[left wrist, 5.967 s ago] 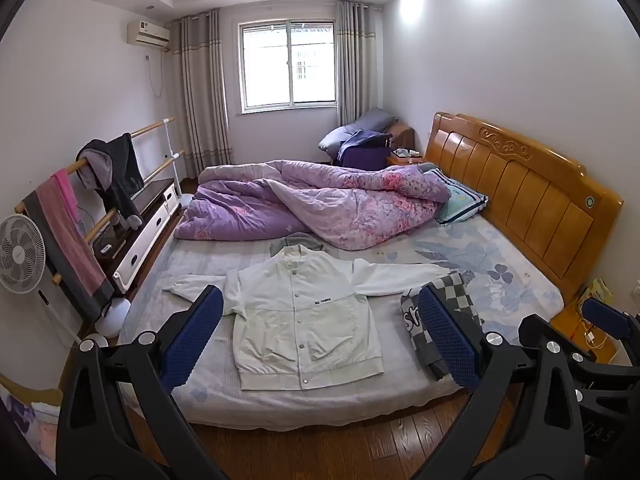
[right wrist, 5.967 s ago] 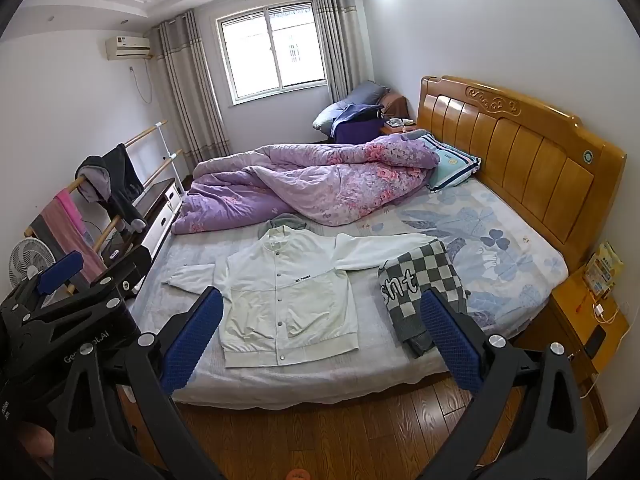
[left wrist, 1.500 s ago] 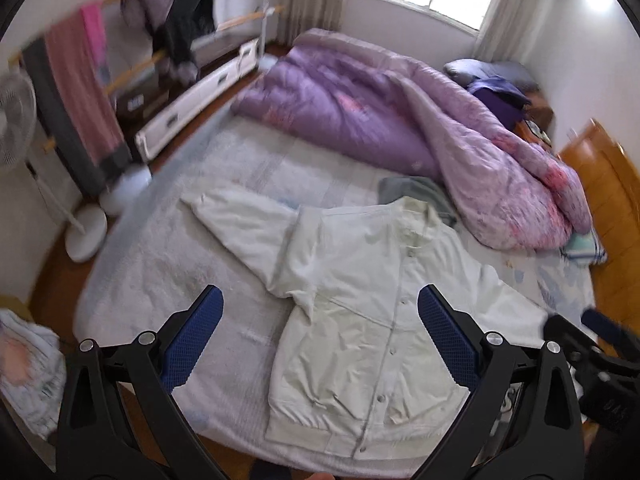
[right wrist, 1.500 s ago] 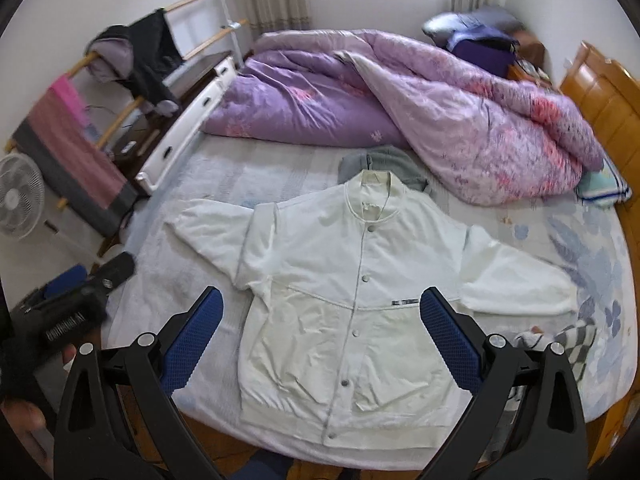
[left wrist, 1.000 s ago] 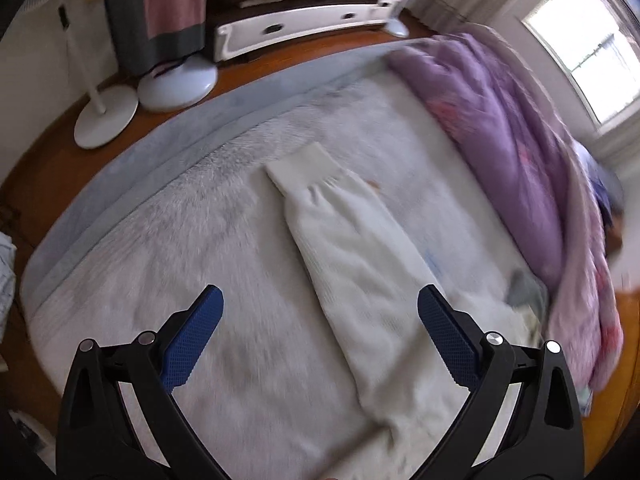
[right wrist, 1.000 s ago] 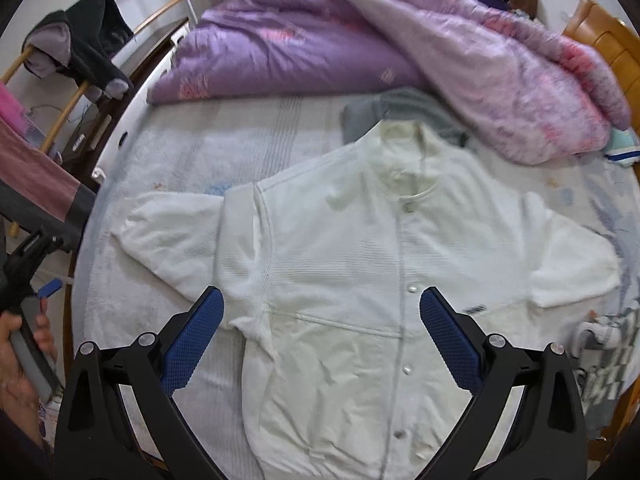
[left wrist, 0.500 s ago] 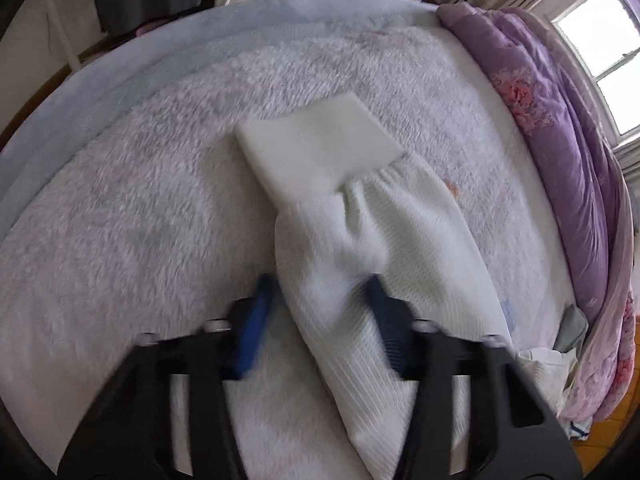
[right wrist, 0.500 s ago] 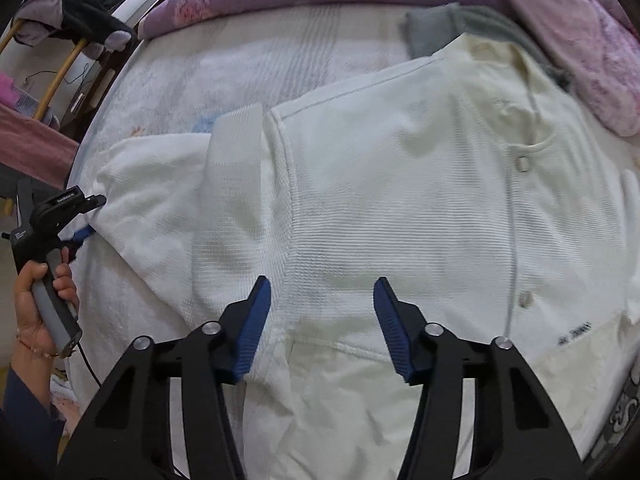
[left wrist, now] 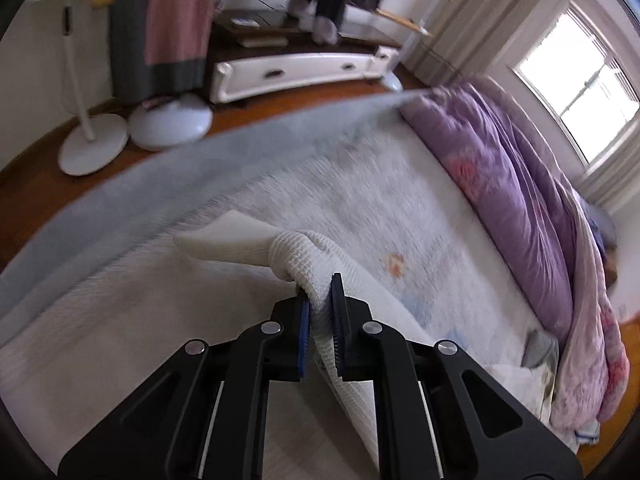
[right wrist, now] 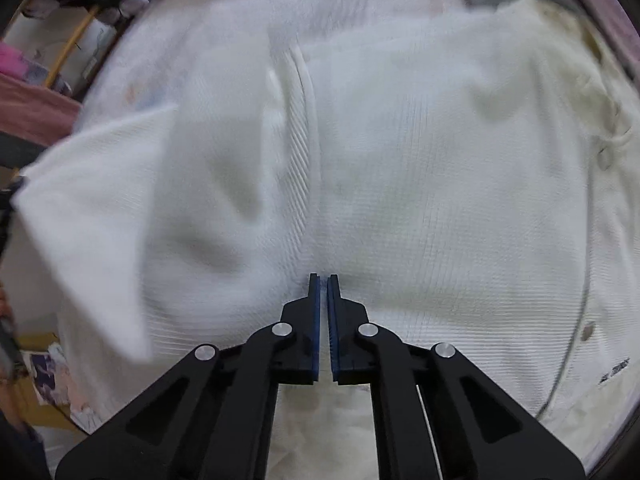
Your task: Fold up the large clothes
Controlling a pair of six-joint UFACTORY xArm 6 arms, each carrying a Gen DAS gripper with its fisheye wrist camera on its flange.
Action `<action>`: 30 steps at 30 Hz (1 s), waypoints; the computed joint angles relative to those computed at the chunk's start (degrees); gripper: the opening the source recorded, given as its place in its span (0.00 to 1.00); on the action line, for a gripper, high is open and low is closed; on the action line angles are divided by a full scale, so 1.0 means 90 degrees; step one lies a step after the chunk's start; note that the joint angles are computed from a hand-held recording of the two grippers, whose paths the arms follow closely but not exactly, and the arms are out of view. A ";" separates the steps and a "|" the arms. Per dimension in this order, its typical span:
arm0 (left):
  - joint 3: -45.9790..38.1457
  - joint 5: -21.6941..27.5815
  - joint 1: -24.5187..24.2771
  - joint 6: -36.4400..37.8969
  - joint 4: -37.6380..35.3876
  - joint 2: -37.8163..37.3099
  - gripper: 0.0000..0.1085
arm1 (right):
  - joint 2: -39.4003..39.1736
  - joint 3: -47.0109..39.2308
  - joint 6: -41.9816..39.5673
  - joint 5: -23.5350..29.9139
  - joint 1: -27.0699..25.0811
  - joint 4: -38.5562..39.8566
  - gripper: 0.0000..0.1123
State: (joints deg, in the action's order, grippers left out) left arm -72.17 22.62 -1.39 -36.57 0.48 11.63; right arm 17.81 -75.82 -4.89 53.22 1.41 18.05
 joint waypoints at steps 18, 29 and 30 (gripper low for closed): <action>-0.1150 0.0347 -0.1894 -0.2471 0.3413 -0.0701 0.04 | -0.1128 0.0672 -0.1887 0.0960 -0.1963 0.1809 0.04; -0.5773 0.1562 -0.4648 -0.1298 0.2170 0.3075 0.04 | -0.1436 0.0002 -0.3053 0.1199 -0.4924 0.1388 0.05; -0.6342 0.1879 -0.4809 -0.1101 0.1981 0.3510 0.04 | -0.1298 -0.0175 -0.3002 0.1134 -0.5077 0.1329 0.06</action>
